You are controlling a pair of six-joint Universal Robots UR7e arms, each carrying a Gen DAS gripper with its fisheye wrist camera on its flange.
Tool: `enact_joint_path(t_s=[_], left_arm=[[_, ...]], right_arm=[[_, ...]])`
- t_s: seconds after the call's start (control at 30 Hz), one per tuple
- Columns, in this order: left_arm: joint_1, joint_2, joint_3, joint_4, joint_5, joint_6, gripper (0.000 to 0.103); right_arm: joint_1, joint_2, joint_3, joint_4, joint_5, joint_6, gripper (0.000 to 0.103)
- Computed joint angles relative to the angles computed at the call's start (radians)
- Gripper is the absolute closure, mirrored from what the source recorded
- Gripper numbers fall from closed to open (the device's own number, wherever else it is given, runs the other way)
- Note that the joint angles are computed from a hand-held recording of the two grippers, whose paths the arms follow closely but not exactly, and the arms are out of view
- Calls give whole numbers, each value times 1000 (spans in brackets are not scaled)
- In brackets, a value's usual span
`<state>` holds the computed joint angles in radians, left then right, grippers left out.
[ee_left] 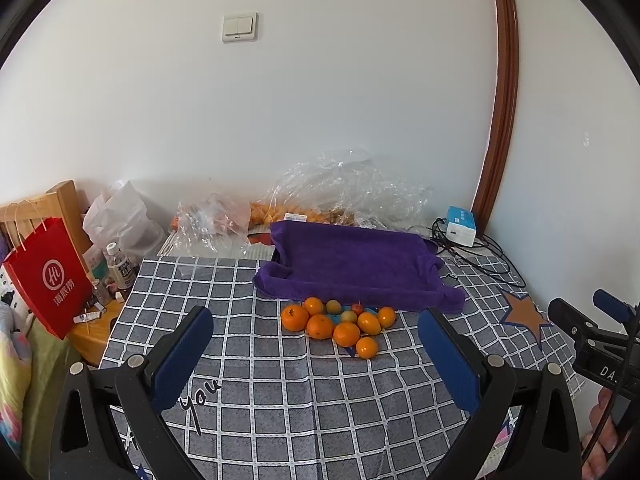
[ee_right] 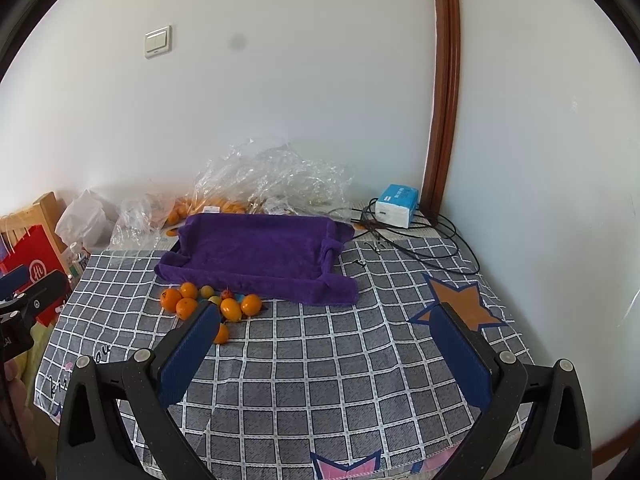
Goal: Organize fruits
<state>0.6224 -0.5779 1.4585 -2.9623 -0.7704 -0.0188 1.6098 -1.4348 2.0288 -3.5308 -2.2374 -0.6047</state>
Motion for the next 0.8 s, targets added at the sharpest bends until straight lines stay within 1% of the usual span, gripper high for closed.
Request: enact_joint_path(t_s=[0.2, 0.47, 0.67, 0.8], left_arm=[[3, -1, 0, -4, 2, 4, 0], [15, 8, -10, -6, 0, 5, 0], [33, 25, -29, 3, -8, 1, 0], [49, 52, -58, 17, 3, 0, 0]], right_arm=[[0, 4, -4, 8, -2, 5, 0], [-2, 20, -5, 3, -2, -9, 0], [-21, 33, -19, 31, 4, 3, 0], [-42, 48, -34, 34, 17, 4, 0]])
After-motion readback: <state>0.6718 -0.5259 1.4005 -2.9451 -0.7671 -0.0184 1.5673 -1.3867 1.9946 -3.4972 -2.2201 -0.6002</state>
